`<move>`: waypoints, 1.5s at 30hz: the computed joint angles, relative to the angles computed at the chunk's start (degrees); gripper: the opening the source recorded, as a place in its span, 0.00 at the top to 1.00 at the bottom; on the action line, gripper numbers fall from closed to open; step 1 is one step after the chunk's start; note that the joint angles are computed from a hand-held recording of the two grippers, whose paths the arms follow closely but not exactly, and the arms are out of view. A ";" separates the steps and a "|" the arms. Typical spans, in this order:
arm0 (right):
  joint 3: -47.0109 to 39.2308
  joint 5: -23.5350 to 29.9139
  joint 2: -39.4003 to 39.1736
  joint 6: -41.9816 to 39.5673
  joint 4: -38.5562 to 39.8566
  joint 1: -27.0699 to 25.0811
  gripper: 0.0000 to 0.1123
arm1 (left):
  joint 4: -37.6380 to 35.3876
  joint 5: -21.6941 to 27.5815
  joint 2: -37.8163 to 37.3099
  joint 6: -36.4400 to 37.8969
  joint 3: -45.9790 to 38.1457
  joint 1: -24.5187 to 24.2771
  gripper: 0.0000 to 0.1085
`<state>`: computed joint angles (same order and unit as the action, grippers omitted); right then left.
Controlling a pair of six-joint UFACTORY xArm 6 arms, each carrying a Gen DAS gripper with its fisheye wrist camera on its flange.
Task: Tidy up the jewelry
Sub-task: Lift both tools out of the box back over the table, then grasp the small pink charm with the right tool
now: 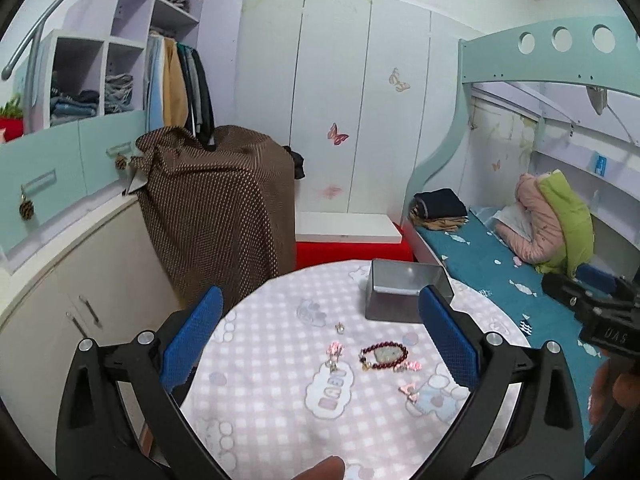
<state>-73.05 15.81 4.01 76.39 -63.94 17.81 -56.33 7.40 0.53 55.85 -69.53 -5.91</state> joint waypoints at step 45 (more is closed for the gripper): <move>-10.21 0.94 24.51 -40.13 37.97 4.98 0.88 | 23.54 -1.45 19.62 -18.29 -3.89 2.21 0.10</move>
